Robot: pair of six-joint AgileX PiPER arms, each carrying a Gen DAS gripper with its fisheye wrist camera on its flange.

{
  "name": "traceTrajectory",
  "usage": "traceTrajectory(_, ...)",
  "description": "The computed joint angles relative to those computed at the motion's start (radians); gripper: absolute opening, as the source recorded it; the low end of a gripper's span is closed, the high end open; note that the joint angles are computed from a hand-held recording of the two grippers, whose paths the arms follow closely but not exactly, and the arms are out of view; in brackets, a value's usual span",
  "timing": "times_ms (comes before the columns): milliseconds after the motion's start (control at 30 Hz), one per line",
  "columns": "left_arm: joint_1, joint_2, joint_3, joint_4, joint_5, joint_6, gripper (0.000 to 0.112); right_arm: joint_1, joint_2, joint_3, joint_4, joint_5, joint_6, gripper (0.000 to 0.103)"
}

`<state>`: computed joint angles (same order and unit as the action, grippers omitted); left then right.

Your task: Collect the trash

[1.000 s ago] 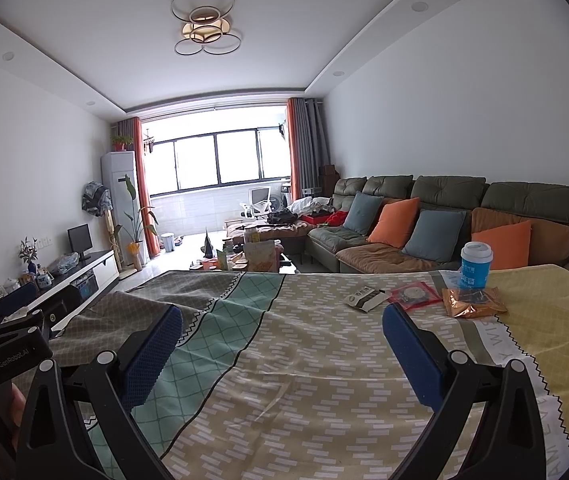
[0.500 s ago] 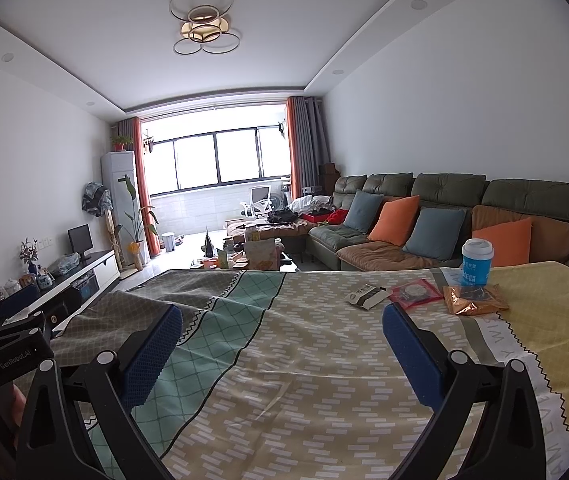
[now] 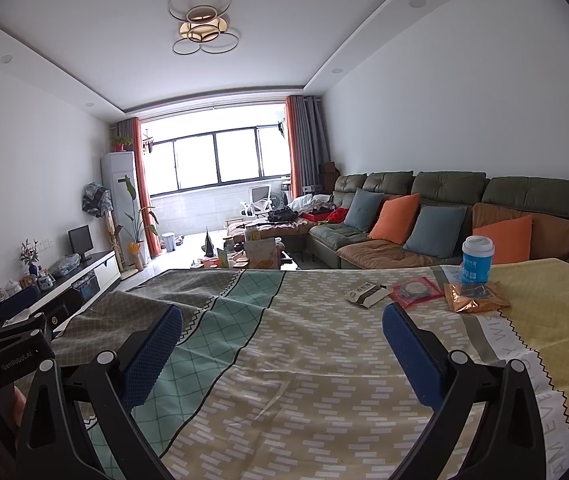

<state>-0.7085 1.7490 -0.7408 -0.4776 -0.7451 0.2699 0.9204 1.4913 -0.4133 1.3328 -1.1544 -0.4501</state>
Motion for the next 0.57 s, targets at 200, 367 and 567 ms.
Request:
traceTrajectory(200, -0.010, 0.018, -0.008, 0.000, -0.012, 0.023, 0.099, -0.003, -0.002, 0.001, -0.003, 0.001, 0.002, 0.100)
traceTrajectory(367, 0.019, 0.023, -0.080, -0.009, 0.149, 0.049, 0.099, -0.025, -0.022, 0.003, 0.010, 0.040, -0.019, 0.100)
traceTrajectory(567, 0.118, 0.129, -0.338, -0.248, 0.510, 0.350, 0.099, -0.161, -0.092, -0.001, 0.079, 0.212, -0.153, 0.100)
